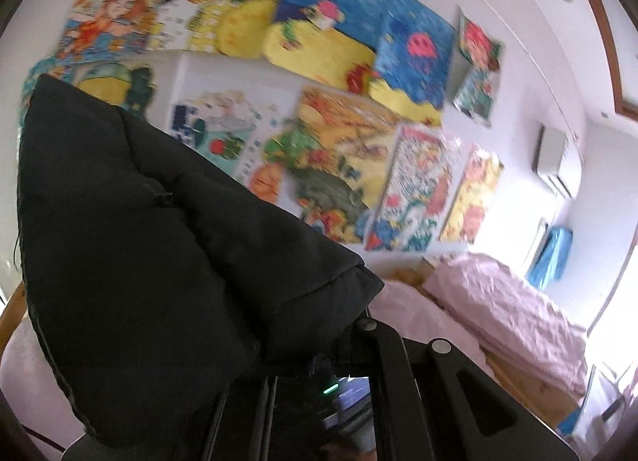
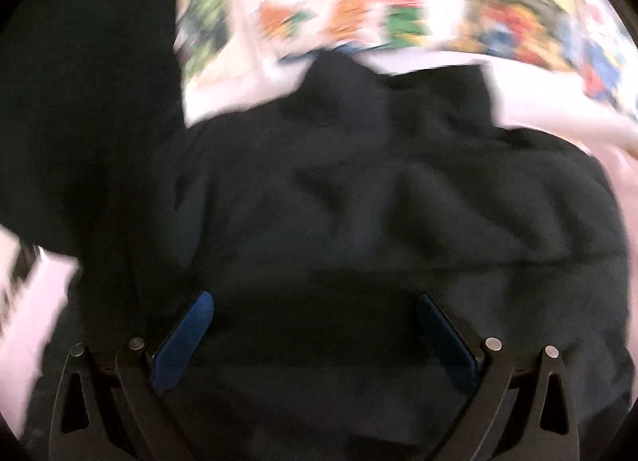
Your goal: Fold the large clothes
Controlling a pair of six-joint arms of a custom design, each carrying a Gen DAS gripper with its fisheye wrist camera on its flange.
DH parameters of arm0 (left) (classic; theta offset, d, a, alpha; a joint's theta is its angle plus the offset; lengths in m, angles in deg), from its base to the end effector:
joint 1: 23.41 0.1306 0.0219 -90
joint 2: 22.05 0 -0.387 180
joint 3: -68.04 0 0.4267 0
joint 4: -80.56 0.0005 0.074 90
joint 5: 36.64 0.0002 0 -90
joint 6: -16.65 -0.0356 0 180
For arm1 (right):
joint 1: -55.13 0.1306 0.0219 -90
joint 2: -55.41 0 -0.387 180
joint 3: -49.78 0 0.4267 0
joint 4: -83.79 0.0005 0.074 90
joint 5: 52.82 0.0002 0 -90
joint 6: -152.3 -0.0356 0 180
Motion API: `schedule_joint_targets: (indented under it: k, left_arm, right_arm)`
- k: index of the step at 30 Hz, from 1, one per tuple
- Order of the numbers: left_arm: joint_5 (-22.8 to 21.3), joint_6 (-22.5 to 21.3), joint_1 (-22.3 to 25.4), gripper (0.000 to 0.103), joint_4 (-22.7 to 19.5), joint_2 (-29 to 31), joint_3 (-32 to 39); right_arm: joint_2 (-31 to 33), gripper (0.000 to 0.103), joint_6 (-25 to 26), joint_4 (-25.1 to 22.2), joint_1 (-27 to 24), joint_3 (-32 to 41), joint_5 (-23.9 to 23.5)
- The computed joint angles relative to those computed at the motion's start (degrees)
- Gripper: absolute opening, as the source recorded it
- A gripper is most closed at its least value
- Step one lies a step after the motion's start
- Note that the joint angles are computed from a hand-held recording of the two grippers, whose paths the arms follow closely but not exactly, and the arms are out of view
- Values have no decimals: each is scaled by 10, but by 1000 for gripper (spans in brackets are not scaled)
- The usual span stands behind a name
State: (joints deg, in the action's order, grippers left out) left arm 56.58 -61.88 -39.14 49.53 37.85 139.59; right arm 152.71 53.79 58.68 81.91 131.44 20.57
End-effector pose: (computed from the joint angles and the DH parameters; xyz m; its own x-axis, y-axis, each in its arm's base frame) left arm 0.3352 -0.0970 0.5150 -0.3770 -0.1001 -0.9208 0.2517 0.9456 -0.2059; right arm 0.4989 0.2626 0.3287 -0.6688 -0.1787 -0.7216 -0.5320 0.7931 0.2966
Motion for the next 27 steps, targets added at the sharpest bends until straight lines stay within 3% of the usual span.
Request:
schedule_joint_targets:
  k: [5,11,14,18,20,24,25,27]
  left_arm:
    - [-27,-26,-46,3,1,47,3]
    - [-74,-98,-98,3,-35,147,30]
    - [-101,-130,-117,3,-60,203,45]
    - [-130,-114,-124,4,-86,278,69]
    - [-108,-99,-114,9,-87,308,79]
    - [-65,-85,-96,11,-112,364,106]
    - [-57,-89,-92,12,-111,370,107]
    - [-38,-101,-84,13,-96,369,98]
  right_arm:
    - [-59,103,-36,35,-101,-41,-75]
    - [-88,103,-135,96,-225,-81,-202]
    - [-82,103,-164,110,-259,-89,-236]
    - [-58,103,-221,135,-288,-89,-300]
    - [-36,103,-288,177,-299,-93,-365]
    - [-2,103,-425,286,-306,-111,-449]
    - [6,103,-463,323,-306,-116,-468]
    - [26,103,-581,444,-301,-129,-506]
